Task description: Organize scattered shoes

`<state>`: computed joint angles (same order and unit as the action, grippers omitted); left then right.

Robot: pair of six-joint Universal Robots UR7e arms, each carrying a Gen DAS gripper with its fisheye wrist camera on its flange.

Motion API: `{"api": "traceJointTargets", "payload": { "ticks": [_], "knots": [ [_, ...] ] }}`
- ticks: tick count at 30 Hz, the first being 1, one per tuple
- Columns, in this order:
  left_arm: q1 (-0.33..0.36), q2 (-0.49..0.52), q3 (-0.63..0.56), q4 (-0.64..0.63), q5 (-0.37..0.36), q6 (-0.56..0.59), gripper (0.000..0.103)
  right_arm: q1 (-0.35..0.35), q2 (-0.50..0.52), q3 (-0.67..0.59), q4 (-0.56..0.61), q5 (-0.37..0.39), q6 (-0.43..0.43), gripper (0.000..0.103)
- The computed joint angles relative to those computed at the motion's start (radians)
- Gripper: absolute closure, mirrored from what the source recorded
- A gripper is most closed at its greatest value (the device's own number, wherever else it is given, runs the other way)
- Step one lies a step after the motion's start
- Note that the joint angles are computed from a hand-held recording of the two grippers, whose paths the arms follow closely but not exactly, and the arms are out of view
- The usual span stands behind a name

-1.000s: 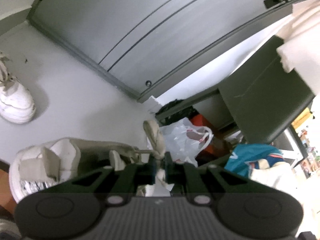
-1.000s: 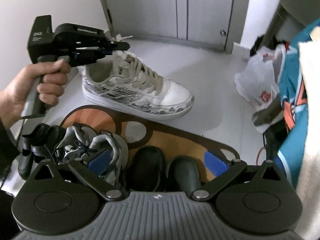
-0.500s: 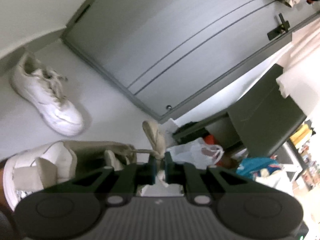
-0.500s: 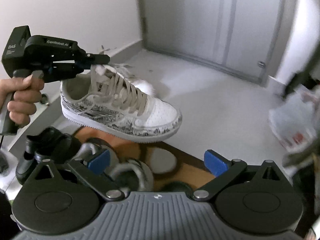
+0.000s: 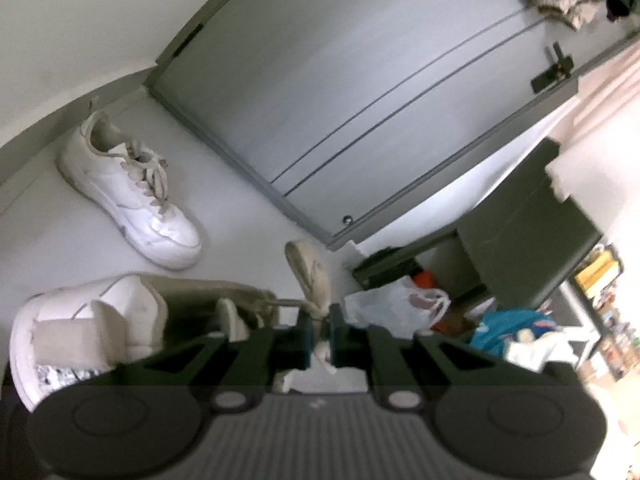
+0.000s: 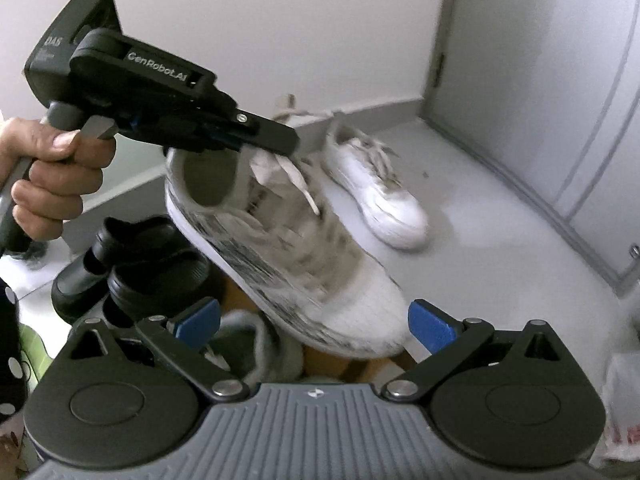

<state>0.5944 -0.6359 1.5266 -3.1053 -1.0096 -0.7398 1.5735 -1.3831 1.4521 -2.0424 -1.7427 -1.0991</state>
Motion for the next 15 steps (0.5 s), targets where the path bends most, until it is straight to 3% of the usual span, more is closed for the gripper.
{"api": "traceJointTargets", "payload": {
  "ticks": [4,7,10,15],
  "knots": [
    [-0.014,-0.02,0.022,-0.013,-0.002,0.013,0.095,-0.011,0.006,0.021,0.014,0.007,-0.001,0.0],
    [-0.022,-0.027,0.028,0.001,-0.014,0.026,0.095,-0.012,-0.008,0.041,0.027,0.005,-0.075,0.0],
    [-0.029,-0.029,0.033,0.015,-0.018,0.025,0.095,-0.002,-0.028,0.085,-0.053,0.012,-0.159,0.0],
    [-0.043,-0.042,0.047,0.017,-0.048,0.039,0.095,0.008,-0.023,0.065,-0.038,0.048,-0.206,0.0]
  ]
}}
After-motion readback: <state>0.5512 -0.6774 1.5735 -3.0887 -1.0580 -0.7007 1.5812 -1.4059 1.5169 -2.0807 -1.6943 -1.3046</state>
